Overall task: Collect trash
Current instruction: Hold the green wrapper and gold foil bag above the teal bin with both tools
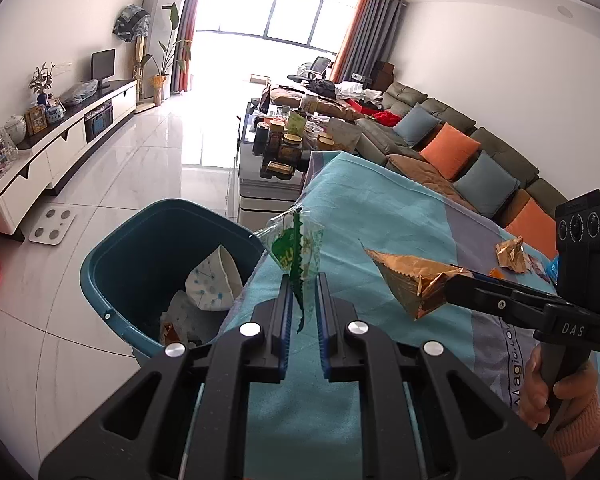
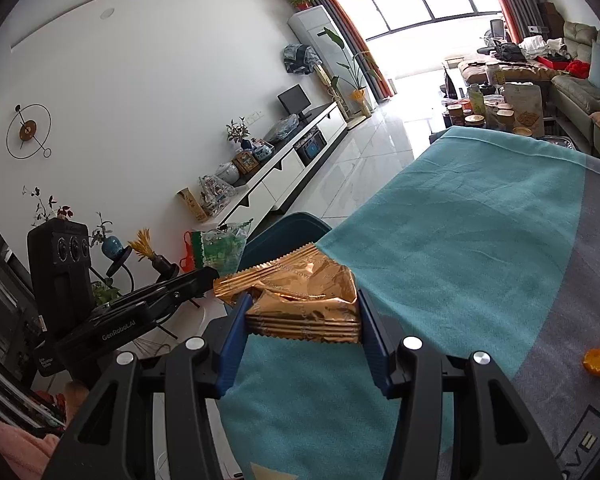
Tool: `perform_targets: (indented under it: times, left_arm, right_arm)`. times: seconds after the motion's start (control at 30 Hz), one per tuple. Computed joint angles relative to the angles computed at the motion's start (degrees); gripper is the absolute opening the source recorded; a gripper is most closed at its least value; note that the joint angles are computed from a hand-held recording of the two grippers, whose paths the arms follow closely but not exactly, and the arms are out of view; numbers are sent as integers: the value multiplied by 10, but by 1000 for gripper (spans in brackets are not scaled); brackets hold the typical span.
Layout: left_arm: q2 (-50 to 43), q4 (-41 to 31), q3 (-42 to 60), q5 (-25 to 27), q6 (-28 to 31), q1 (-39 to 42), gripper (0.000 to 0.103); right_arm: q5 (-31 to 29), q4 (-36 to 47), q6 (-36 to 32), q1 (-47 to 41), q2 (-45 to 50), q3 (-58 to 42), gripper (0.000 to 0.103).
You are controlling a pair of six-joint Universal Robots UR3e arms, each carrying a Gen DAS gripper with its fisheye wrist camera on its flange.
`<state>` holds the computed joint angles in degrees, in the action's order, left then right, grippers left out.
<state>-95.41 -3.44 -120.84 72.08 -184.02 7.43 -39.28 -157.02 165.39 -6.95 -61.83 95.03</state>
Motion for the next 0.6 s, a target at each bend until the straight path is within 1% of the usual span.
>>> perform_targets:
  times: [0.37, 0.6]
  left_arm:
    - [-1, -4, 0, 5, 3, 26, 12]
    - [-1, -6, -2, 5, 7, 34, 12]
  right_arm:
    - [-19, 43, 7, 34, 43, -86, 50]
    - [-23, 61, 4, 47, 54, -112, 50]
